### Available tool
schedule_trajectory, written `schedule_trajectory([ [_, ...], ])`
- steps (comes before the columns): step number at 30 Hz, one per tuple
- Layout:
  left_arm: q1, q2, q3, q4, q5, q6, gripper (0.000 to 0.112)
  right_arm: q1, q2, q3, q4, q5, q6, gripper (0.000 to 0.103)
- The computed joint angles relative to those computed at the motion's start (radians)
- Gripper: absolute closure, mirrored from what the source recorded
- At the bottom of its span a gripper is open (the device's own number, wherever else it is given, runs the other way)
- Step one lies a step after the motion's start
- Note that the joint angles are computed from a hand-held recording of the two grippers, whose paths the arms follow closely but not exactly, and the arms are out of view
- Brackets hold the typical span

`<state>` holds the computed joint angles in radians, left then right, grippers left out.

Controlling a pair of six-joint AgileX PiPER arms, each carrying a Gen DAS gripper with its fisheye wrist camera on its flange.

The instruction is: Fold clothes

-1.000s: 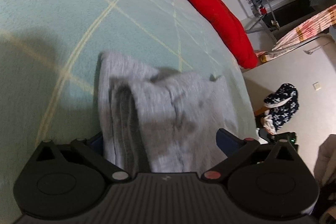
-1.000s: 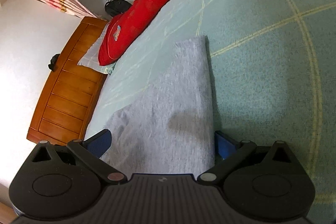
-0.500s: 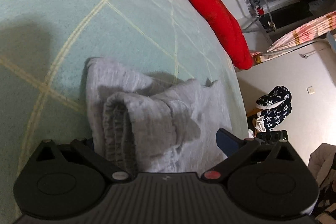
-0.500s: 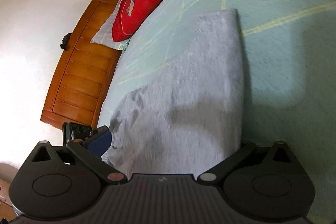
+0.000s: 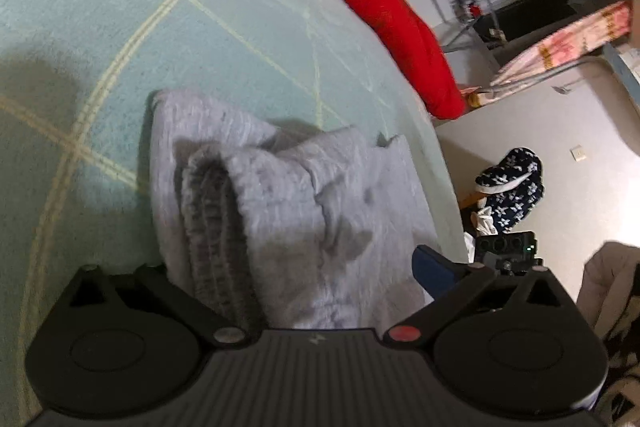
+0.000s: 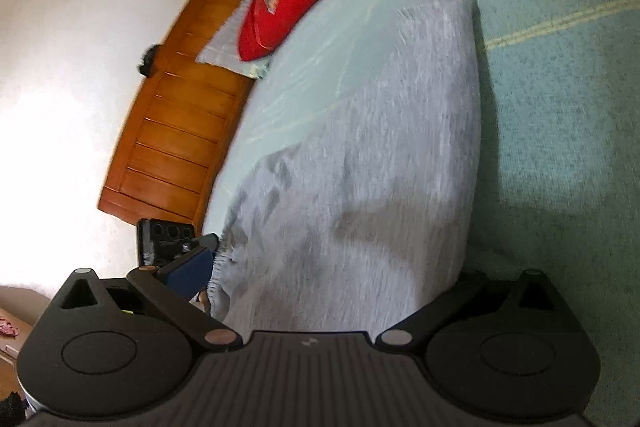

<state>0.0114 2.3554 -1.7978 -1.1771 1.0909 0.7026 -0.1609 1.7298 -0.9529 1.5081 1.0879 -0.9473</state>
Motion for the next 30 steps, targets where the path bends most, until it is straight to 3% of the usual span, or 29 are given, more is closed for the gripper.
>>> schedule_trajectory([
  [5, 0.029, 0.001, 0.031, -0.032, 0.036, 0.043, 0.011, 0.009, -0.034, 0.049, 0.018, -0.009, -0.059, 0.0],
  [9, -0.01, 0.026, -0.042, -0.012, -0.008, -0.046, 0.011, 0.027, 0.005, 0.007, 0.063, -0.038, -0.044, 0.0],
  [12, 0.007, 0.003, 0.009, -0.064, 0.006, -0.016, 0.011, 0.041, -0.008, 0.016, 0.097, -0.045, -0.058, 0.0],
  [15, 0.034, -0.01, 0.057, -0.147, 0.051, 0.032, 0.012, 0.029, -0.004, 0.054, 0.178, 0.034, -0.123, 0.0],
  [17, 0.029, -0.012, 0.056, -0.113, 0.029, 0.036, 0.012, 0.023, 0.009, 0.064, 0.212, 0.069, -0.158, 0.0],
  [20, 0.019, -0.01, 0.054, -0.063, 0.0, 0.032, 0.014, 0.036, 0.049, 0.028, 0.171, 0.026, -0.097, 0.0],
  [23, 0.018, -0.019, 0.045, -0.055, 0.027, 0.014, 0.014, 0.053, 0.04, 0.01, 0.162, 0.029, -0.085, 0.0],
  [30, 0.059, -0.051, 0.11, -0.182, 0.089, 0.081, 0.017, 0.085, 0.012, -0.044, 0.163, 0.055, -0.056, 0.0],
])
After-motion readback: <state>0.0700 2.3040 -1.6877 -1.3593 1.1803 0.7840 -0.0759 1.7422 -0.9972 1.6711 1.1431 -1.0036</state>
